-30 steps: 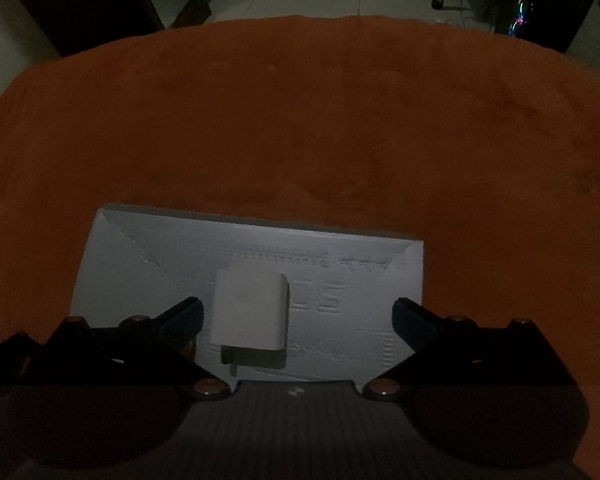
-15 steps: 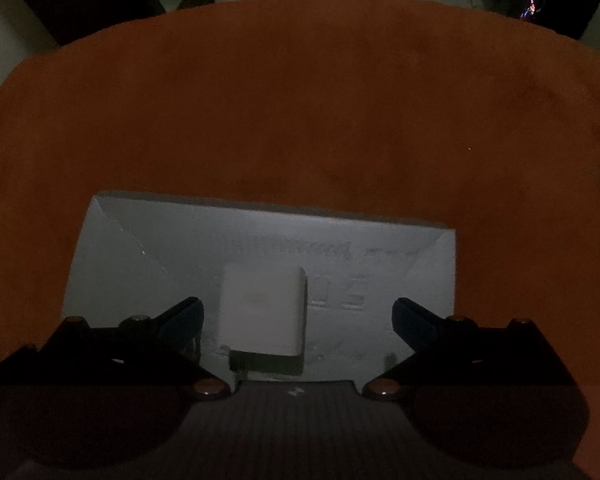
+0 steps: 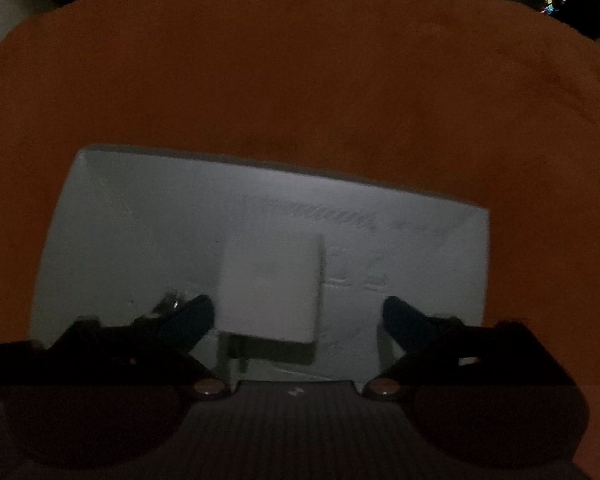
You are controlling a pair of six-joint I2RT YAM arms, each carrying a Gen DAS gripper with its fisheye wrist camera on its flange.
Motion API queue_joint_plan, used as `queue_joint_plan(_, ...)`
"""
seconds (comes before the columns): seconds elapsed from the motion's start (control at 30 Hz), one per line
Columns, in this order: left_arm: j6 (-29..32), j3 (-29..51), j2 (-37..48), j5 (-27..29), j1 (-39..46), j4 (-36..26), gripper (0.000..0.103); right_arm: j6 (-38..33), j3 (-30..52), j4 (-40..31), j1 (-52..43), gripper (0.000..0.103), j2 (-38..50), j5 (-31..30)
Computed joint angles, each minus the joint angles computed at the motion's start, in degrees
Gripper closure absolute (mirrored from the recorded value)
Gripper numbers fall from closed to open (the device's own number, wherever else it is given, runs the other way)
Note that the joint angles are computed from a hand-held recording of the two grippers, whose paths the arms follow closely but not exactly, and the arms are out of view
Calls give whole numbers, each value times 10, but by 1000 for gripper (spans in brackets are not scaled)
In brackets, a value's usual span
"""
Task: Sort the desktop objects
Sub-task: 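Lower the left tool onto the brown bottle while the right tool lowers onto the white charger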
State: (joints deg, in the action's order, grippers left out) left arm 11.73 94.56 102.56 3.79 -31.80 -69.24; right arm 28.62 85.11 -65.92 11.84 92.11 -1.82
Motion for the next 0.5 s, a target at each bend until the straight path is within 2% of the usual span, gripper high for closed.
queue_joint_plan(0.03,1,-1,-1,2,2,1,79,-3,-2,0,-2,40,-3,-6)
queue_joint_plan(0.07,3,-4,-2,5,3,2,79,-5,-3,-2,-3,42,-6,-8)
queue_joint_plan(0.33,24,-72,-46,7,10,38,80,-31,0,-23,-10,43,-23,5)
queue_joint_plan(0.5,19,-73,-46,6,10,42,80,-50,-4,-40,-32,43,-43,-1)
